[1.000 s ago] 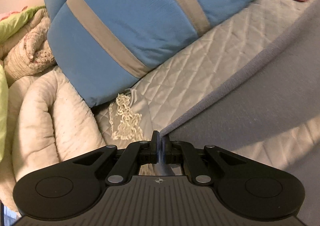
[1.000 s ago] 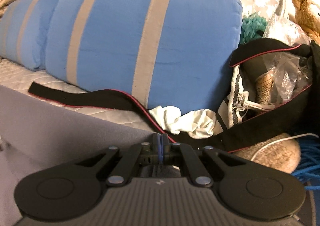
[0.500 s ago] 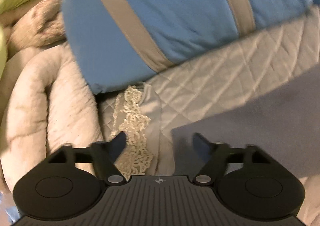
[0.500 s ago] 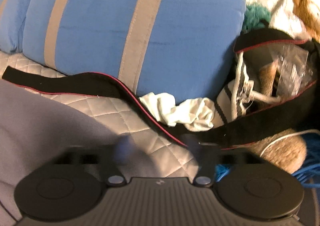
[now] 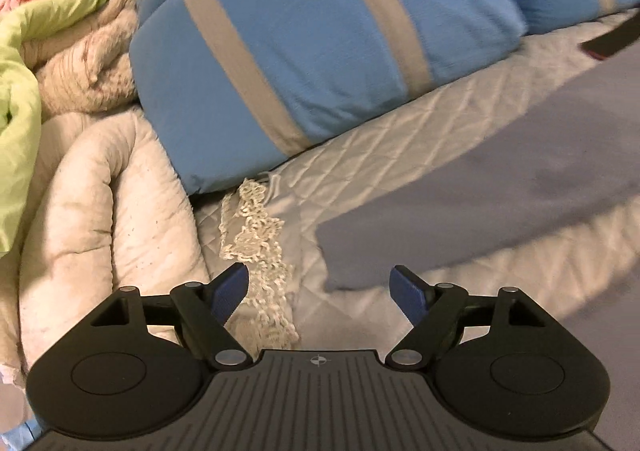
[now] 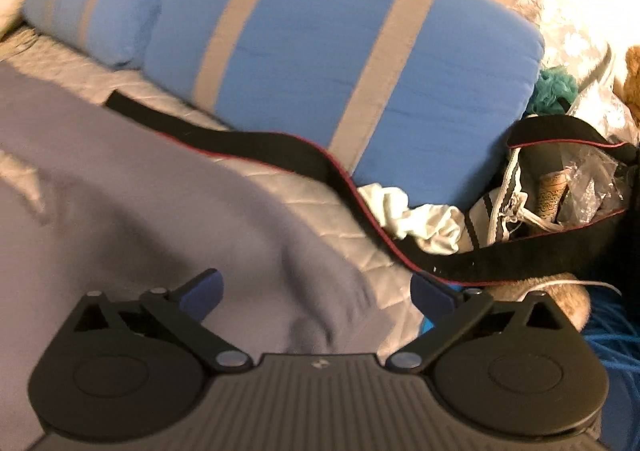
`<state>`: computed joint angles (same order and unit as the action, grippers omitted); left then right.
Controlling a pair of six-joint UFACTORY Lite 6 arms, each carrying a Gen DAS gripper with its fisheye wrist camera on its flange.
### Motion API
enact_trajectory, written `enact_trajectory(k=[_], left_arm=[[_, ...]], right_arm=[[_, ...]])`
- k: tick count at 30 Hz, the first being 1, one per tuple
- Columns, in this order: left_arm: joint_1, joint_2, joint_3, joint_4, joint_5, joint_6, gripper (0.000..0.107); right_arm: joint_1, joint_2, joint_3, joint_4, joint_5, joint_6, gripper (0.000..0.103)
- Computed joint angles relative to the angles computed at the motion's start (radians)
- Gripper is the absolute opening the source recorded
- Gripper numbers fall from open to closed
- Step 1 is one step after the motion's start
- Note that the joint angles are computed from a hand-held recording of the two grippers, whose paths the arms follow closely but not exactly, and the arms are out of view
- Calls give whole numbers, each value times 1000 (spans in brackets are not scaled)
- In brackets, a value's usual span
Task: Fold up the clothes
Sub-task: 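Open the left gripper and release the folded sweatpants onto the bed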
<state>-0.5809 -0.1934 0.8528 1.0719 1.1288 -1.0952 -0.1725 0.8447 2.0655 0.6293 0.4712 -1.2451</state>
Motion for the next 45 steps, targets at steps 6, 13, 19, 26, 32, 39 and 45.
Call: enact_trajectory(k=[6, 13, 19, 26, 32, 39, 45], left_arm=[[-228, -153, -25, -110, 147, -91, 77], [-586, -153, 25, -172, 265, -402, 77], [-757, 40, 128, -143, 215, -673, 77], [-793, 258, 240, -54, 129, -797, 77], [-797, 240, 178, 28, 118, -942, 77], [-759, 224, 143, -10, 80, -987, 77], [-751, 271, 182, -28, 64, -926, 77]], right_arm=[[-76, -285, -376, 92, 30, -97, 103], [-212, -449, -662, 235, 65, -207, 103], [-282, -424, -723, 436, 117, -280, 101], [-283, -196, -516, 486, 162, -68, 96], [-271, -17, -344, 484, 200, 30, 90], [-277, 42, -252, 464, 261, 96, 46], [-288, -12, -314, 480, 250, 79, 10]])
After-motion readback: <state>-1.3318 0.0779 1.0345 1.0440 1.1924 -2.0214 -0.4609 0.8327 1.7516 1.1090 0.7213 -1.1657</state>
